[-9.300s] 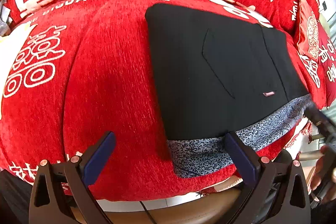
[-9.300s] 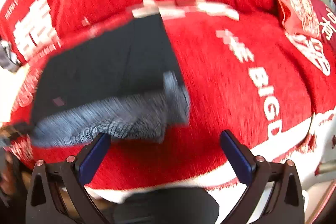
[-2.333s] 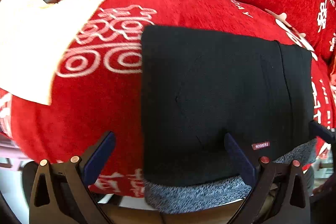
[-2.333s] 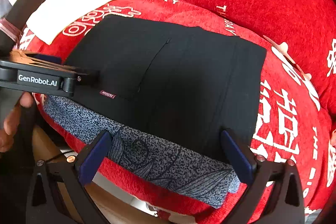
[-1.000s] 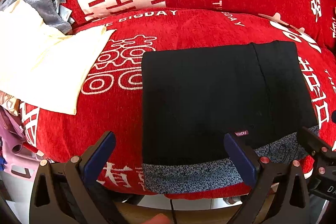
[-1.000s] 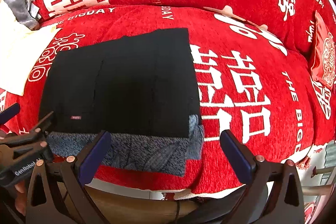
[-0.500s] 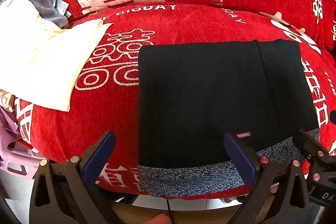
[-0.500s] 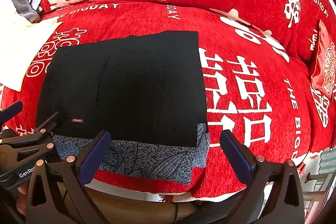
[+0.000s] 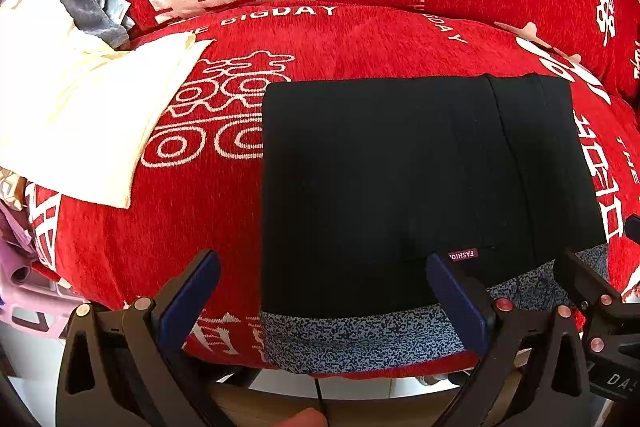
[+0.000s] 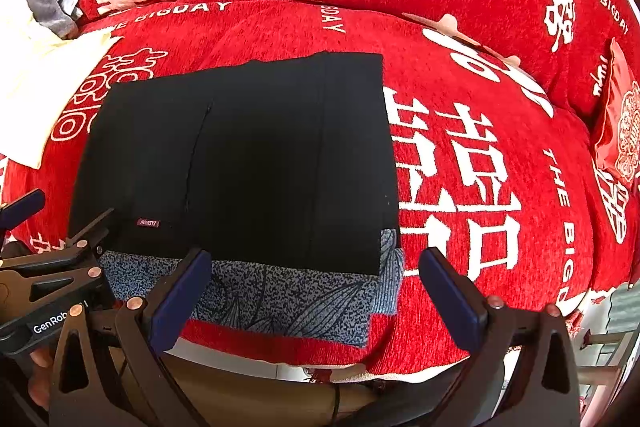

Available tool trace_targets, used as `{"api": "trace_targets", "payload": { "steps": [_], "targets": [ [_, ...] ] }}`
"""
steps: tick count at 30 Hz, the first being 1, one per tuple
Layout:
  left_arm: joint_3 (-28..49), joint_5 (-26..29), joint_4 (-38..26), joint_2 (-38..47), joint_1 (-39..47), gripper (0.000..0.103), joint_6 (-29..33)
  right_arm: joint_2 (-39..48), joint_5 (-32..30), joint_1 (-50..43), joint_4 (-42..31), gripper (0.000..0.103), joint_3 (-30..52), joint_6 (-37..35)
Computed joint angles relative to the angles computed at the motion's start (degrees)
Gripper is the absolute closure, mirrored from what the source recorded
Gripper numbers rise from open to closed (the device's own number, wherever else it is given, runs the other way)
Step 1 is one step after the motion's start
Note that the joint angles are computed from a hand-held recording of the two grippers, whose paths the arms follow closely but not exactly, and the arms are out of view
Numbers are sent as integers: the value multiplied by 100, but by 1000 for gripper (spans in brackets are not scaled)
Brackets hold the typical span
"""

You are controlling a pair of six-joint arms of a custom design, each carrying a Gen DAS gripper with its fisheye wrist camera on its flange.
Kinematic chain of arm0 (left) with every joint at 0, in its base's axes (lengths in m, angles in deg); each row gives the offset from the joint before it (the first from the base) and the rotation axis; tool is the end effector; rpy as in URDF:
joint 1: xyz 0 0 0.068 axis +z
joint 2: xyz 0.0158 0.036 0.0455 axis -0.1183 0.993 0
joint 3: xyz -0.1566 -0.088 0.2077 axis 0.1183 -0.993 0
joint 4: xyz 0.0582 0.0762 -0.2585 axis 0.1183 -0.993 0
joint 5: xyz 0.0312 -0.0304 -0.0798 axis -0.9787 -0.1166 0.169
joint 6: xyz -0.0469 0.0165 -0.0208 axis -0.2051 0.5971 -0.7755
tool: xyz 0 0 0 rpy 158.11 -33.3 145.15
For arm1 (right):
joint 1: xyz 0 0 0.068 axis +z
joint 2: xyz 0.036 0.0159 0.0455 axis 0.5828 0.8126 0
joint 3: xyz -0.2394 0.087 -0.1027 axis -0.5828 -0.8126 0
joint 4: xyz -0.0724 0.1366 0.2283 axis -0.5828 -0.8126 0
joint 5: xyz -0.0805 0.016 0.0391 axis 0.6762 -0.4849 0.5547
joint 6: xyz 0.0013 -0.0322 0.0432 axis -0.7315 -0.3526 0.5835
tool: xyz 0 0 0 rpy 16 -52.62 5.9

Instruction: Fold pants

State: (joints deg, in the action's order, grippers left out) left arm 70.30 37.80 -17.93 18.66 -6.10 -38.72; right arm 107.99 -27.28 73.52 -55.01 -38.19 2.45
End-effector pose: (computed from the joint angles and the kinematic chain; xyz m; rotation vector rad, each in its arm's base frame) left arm 0.2179 0.0027 0.1552 0.1287 2.7207 0.0420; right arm 0.2149 0.1529 0.1606 0.0393 2.7722 -0.1658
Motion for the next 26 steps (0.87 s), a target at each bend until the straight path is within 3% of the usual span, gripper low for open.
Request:
{"api": "trace_targets", "payload": {
  "steps": [26],
  "targets": [
    [-62,92,-134,-279,138,0,14,-158,60,164,-74,0,-127,225]
  ]
}}
